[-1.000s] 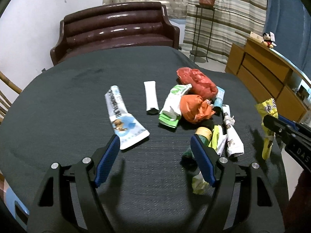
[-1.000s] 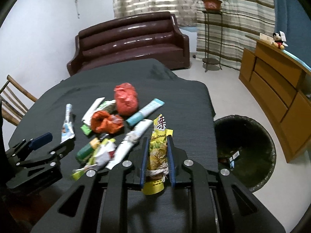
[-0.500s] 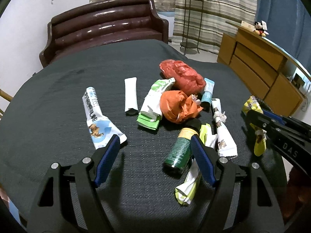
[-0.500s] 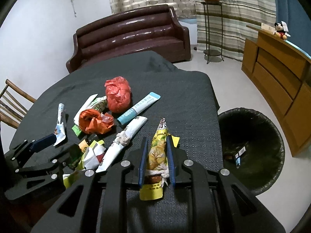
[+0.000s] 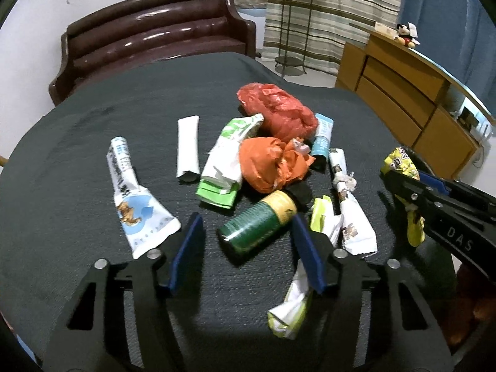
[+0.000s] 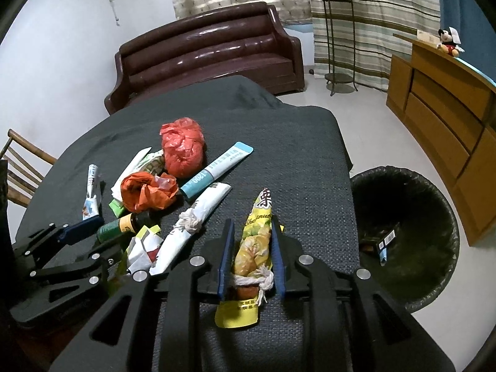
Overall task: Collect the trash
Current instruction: 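Hold the yellow wrapper in the right tool while the left tool grasps the green bottle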
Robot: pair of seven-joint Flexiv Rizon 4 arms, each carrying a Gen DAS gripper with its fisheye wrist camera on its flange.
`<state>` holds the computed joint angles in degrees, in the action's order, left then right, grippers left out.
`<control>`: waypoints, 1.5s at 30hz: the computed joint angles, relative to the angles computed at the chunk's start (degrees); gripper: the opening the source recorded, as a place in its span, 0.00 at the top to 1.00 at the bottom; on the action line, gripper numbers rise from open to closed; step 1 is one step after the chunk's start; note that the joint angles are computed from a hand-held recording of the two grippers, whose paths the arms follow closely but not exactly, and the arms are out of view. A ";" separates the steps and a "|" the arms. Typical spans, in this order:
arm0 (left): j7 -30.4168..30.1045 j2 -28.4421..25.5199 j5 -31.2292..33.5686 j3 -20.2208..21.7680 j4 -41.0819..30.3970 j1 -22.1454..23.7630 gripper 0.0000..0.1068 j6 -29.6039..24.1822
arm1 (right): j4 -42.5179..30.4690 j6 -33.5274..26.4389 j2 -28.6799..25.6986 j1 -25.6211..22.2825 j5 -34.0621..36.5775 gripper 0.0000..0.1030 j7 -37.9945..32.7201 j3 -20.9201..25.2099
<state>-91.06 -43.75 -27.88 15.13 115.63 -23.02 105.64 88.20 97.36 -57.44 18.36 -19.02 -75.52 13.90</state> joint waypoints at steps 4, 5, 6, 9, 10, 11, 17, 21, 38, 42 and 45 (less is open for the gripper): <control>0.34 0.23 1.46 -1.96 -0.06 1.84 0.60 0.04 | -0.29 -0.64 -0.14 -0.30 0.13 0.72 0.05 0.37; 0.33 0.25 1.69 -2.24 -0.07 2.08 0.62 0.12 | -0.38 -0.72 -0.21 -0.42 0.17 0.71 0.02 0.55; 0.34 0.40 2.15 -2.92 0.04 2.72 0.63 0.36 | -0.44 -0.83 -0.25 -0.54 0.18 0.71 -0.06 0.73; 0.27 0.49 2.30 -2.93 0.18 2.65 0.65 0.31 | -0.50 -0.91 -0.35 -0.82 0.24 0.71 -0.34 1.12; 0.21 0.56 2.25 -2.80 0.32 2.50 0.66 0.27 | -0.48 -0.90 -0.36 -0.86 0.27 0.71 -0.42 1.19; 0.07 0.68 2.26 -2.91 0.54 2.55 0.67 0.30 | -0.48 -0.90 -0.36 -0.85 0.32 0.71 -0.45 1.19; -1.10 0.76 1.51 -1.88 0.99 1.43 0.63 -0.10 | -0.82 -1.60 -0.57 -1.09 0.59 0.69 -0.65 1.80; -1.07 0.32 1.08 -0.76 -0.01 0.84 0.54 -0.11 | -0.78 -1.63 -0.53 -1.09 0.79 0.69 -0.86 1.85; 0.19 0.08 4.46 -3.04 -1.01 3.47 0.72 0.06 | -0.98 -1.65 -0.79 -1.17 1.08 0.67 -1.30 2.30; 0.04 0.23 4.00 -3.47 -0.20 3.50 0.72 0.81 | -0.98 -1.64 -0.78 -1.15 1.10 0.67 -1.28 2.28; -0.24 0.64 3.54 -3.75 0.96 3.42 0.72 1.46 | -0.96 -1.63 -0.76 -1.09 1.11 0.67 -1.28 2.21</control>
